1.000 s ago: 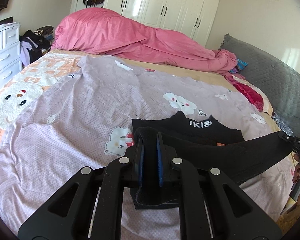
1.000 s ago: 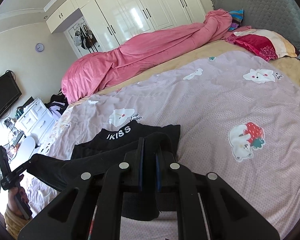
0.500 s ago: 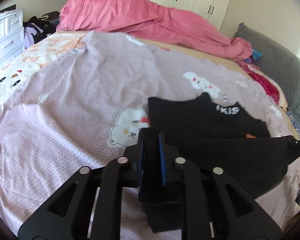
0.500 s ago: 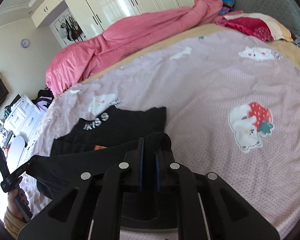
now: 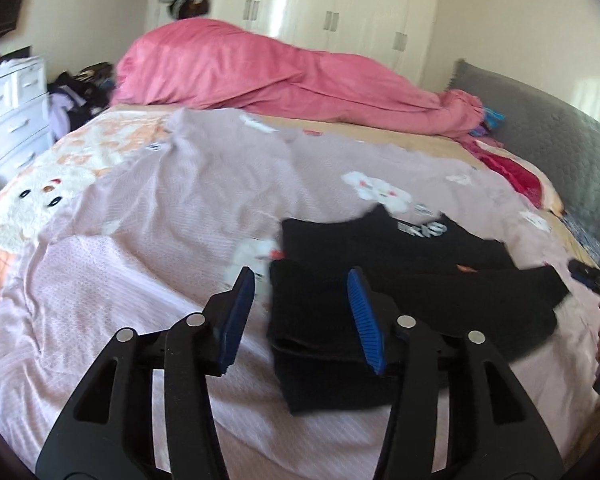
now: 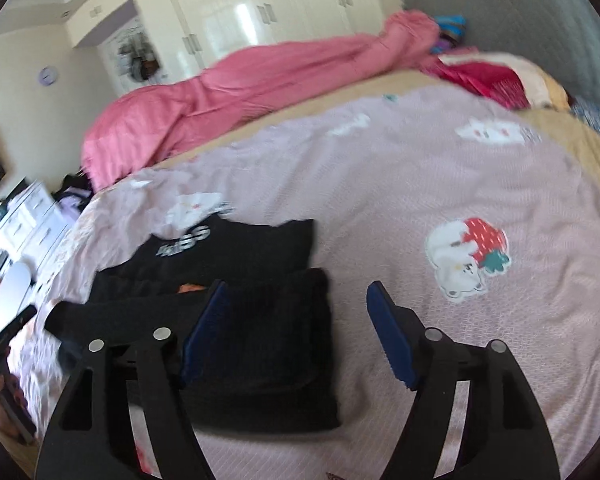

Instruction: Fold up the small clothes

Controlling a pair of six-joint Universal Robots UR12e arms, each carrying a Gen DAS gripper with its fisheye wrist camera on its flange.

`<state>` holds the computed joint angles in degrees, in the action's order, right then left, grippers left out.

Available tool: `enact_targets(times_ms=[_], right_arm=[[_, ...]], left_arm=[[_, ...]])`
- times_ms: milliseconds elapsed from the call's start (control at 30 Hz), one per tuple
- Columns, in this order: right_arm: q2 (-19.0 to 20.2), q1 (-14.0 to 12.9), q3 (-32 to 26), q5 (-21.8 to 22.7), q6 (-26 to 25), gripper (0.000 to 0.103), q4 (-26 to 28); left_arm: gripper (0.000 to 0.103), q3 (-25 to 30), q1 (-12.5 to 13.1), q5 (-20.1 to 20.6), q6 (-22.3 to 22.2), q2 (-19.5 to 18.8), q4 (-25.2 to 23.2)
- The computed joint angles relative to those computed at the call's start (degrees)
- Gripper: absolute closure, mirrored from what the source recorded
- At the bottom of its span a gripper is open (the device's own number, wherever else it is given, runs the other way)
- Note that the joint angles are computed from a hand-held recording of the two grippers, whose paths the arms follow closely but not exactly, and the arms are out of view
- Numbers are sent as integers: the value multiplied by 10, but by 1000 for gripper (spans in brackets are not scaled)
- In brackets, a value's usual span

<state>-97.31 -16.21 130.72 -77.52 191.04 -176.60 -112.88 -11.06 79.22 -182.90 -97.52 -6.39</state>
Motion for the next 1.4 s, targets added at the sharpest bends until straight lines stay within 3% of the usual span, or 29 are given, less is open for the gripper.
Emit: enact_targets(times_ms=[33, 167, 267, 400, 600, 800, 1200, 1400], right_arm=[[-5, 5, 4, 9, -15, 33, 0], [-16, 27, 5, 27, -80, 73, 45], [-12, 47, 4, 19, -111, 81, 72], [2, 72, -2, -14, -129, 81, 107], [26, 88, -15, -70, -138, 81, 117], [45, 79, -37, -70, -128, 81, 108], [100, 47, -101, -14, -67, 81, 117], [125, 44, -131, -26, -47, 80, 123]], left_arm=[[55, -3, -3, -4, 9, 3, -4], [55, -14, -16, -23, 55, 13, -39], [55, -15, -28, -18, 80, 10, -69], [55, -9, -44, 15, 114, -7, -97], [55, 3, -48, 33, 108, -23, -83], [55, 38, -48, 34, 98, -45, -94], [55, 128, -32, 5, 39, -97, -131], [54, 171, -19, -9, -1, -112, -145]])
